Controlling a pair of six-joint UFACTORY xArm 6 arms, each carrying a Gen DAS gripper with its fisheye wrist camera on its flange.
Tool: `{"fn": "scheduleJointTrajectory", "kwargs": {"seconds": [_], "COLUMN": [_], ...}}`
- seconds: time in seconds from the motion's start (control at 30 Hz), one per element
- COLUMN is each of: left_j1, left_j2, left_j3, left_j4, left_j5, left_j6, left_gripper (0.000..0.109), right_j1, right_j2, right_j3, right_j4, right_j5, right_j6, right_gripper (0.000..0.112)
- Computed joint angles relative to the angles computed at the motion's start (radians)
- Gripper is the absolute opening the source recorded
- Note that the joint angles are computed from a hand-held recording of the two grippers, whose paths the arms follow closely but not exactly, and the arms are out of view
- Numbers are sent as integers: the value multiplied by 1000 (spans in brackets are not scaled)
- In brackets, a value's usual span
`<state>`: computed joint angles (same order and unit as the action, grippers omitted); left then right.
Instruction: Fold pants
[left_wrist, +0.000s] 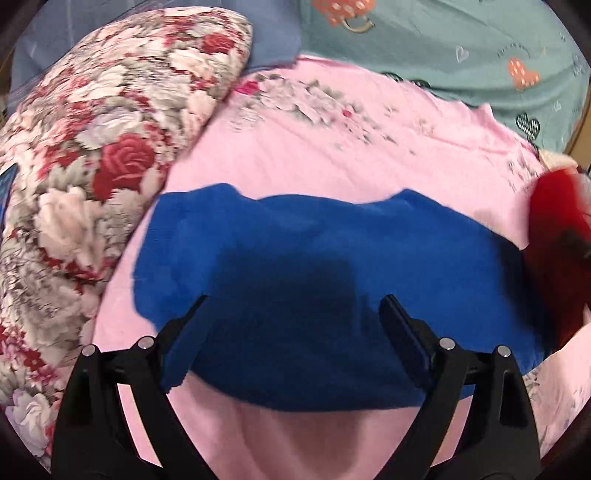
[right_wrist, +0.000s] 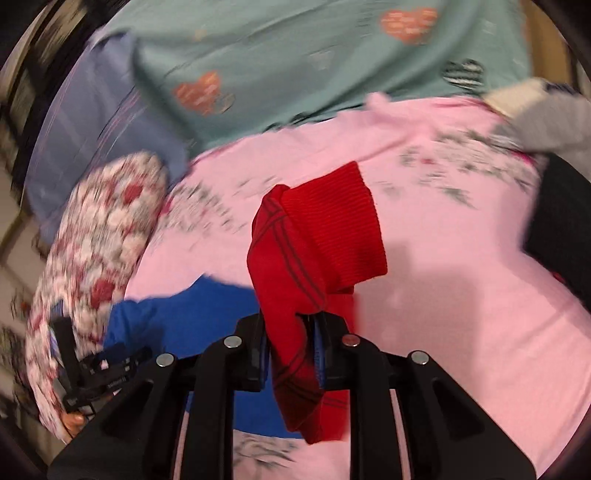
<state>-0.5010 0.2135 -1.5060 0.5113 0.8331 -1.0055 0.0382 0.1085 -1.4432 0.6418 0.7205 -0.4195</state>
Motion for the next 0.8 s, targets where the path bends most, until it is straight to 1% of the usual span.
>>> {"fn": "scheduleJointTrajectory", "kwargs": {"seconds": [0.03, 0.07, 0.1, 0.13, 0.17, 0.2, 0.23, 0.3, 0.33, 0.37, 0.4, 0.43, 0.47, 0.5, 0.53, 0.57, 0.6, 0.63, 0.7, 0.73, 0.77, 0.8], "left_j1": [1, 2, 3, 5, 7, 9, 11, 10, 9, 7, 5, 3, -1, -6, -11, -20, -28, -34, -56, -69, -79, -88], "left_j2": [-11, -17, -21, -22, -24, -25, -27, -22, -17, -9, 5, 21, 35, 59, 77, 104, 128, 145, 211, 251, 284, 320], "left_j3": [12, 17, 20, 21, 23, 26, 29, 18, 9, -3, -25, -48, -68, -105, -133, -177, -216, -242, -339, -399, -448, -500], "left_j4": [1, 3, 2, 1, 0, -3, -6, -8, -9, -14, -30, -48, -60, -76, -83, -89, -96, -99, -104, -103, -98, -96], "left_j5": [2, 13, 25, 35, 41, 43, 43, 47, 45, 39, 30, 25, 24, 31, 39, 52, 63, 68, 91, 123, 145, 158], "left_j6": [-2, -6, -10, -15, -19, -22, -23, -28, -29, -23, -6, 13, 26, 44, 53, 63, 74, 84, 145, 177, 195, 208], "left_gripper": [92, 92, 92, 92, 92, 92, 92, 92, 92, 92, 92, 92, 92, 92, 92, 92, 92, 92, 92, 92, 92, 92], "right_j1": [53, 94, 140, 178, 210, 222, 218, 178, 149, 131, 108, 96, 74, 53, 29, 5, -1, -1, 21, 27, 28, 19], "right_j2": [32, 57, 85, 114, 144, 163, 178, 173, 154, 141, 108, 86, 77, 88, 108, 136, 152, 166, 216, 203, 200, 200], "right_j3": [-26, -41, -57, -76, -102, -124, -154, -172, -160, -150, -115, -87, -74, -80, -101, -123, -126, -121, -116, -89, -80, -88], "right_j4": [-41, -97, -152, -192, -206, -178, -107, 26, 80, 111, 121, 88, 39, 14, 0, -6, -18, -42, -132, -125, -121, -94], "right_j5": [2, 0, 5, 16, 63, 117, 187, 251, 250, 223, 154, 82, 42, 43, 85, 136, 151, 146, 140, 101, 96, 117], "right_j6": [13, 37, 55, 67, 49, 16, -28, -96, -131, -151, -169, -163, -141, -119, -93, -74, -70, -71, -45, -68, -90, -108], "right_gripper": [27, 43, 55, 63, 63, 63, 63, 63, 63, 63, 61, 54, 45, 31, 24, 20, 20, 20, 21, 21, 23, 25]}}
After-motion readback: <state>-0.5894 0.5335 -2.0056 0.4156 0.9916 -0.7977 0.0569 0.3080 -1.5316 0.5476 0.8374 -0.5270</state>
